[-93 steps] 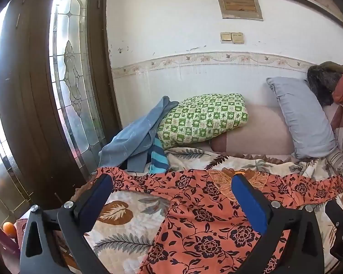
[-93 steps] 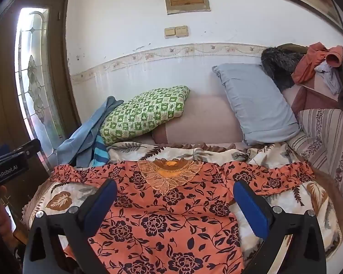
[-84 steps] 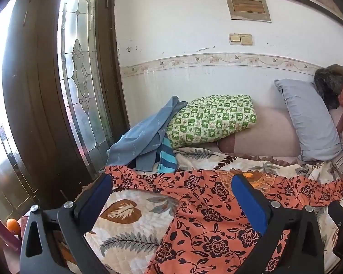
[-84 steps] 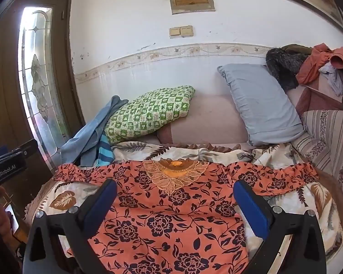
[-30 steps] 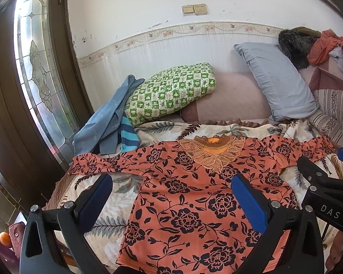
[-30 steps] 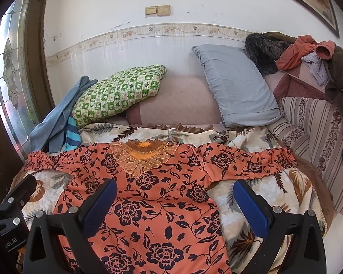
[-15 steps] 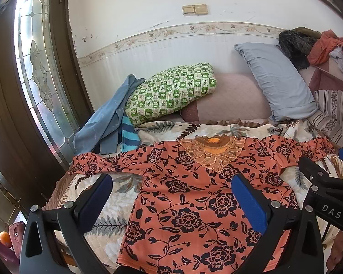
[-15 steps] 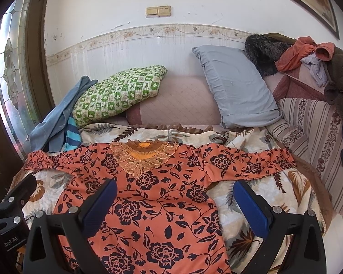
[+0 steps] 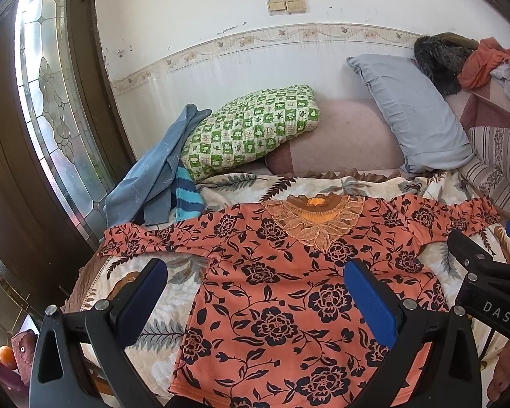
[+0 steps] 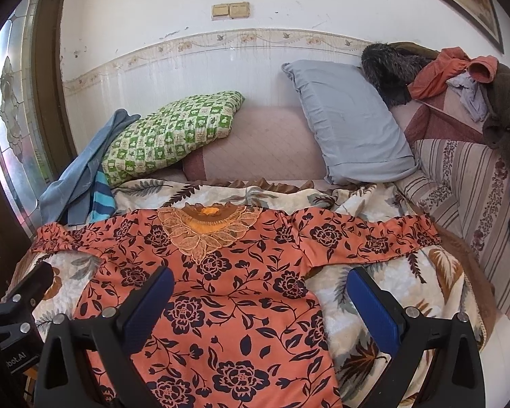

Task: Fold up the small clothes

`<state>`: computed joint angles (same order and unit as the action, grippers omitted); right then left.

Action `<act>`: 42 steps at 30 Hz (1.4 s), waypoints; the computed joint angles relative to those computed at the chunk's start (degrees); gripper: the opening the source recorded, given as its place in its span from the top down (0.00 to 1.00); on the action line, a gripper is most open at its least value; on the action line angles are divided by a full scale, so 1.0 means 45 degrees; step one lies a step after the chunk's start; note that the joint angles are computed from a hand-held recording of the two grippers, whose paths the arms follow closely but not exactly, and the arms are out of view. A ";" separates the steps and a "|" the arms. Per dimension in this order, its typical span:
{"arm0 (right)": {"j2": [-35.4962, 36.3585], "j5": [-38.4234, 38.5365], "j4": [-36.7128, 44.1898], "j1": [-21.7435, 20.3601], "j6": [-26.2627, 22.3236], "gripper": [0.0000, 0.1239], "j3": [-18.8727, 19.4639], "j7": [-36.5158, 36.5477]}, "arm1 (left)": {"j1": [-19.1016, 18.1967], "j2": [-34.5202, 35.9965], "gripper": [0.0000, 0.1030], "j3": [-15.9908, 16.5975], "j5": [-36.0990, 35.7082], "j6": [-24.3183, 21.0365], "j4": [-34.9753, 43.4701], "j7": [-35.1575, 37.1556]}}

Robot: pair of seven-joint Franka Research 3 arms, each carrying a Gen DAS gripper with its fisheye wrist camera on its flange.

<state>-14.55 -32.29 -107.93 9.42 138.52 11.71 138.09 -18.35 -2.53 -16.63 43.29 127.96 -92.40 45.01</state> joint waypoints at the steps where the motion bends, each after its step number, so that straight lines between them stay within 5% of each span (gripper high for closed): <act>1: 0.0046 0.0040 0.0010 -0.0008 0.0001 0.17 -0.0033 -0.0020 | -0.0007 0.0093 0.00 -0.0009 0.0016 -0.0019 0.0076 0.0015; 7: 0.0224 0.0331 -0.0089 -0.0130 0.0066 0.17 -0.0375 -0.0214 | -0.0138 0.0929 0.00 0.0143 -0.0664 -0.0069 0.0727 0.0518; 17: -0.0556 0.1489 -0.1958 -0.1524 0.0689 0.17 -0.1424 0.0187 | -0.0964 0.3237 0.00 0.0433 -0.2426 -0.1746 0.2796 0.2111; 21: -0.0539 0.2895 -0.2861 -0.2088 0.1821 0.17 -0.2340 -0.0993 | -0.1300 0.3944 0.00 0.0542 -0.2987 -0.2381 0.3487 0.2569; 29: 0.0925 1.2316 -0.3445 -0.1261 0.5086 0.22 -0.6077 -0.6584 | -0.1702 0.4930 0.00 0.0816 -0.3416 -0.3327 0.4201 0.3084; 33: 0.2348 1.8995 -0.2362 -0.0858 0.4990 0.31 -0.7337 -1.0021 | -0.1865 0.5457 0.00 0.1005 -0.3296 -0.3653 0.4776 0.3081; 36: 0.3503 2.3687 -0.1291 -0.1382 0.3556 0.37 -0.7476 -1.2492 | -0.2040 0.5881 0.00 0.1138 -0.3092 -0.3883 0.5338 0.3191; 38: 0.4201 2.4139 -0.0674 -0.1788 0.2954 0.38 -0.7236 -1.2556 | -0.2165 0.6211 0.00 0.1197 -0.3055 -0.4082 0.5836 0.3346; 42: 0.5642 2.4282 0.0617 -0.2464 0.3385 0.38 -0.6617 -1.1926 | -0.2500 0.6768 0.00 0.1362 -0.2912 -0.4481 0.6752 0.3655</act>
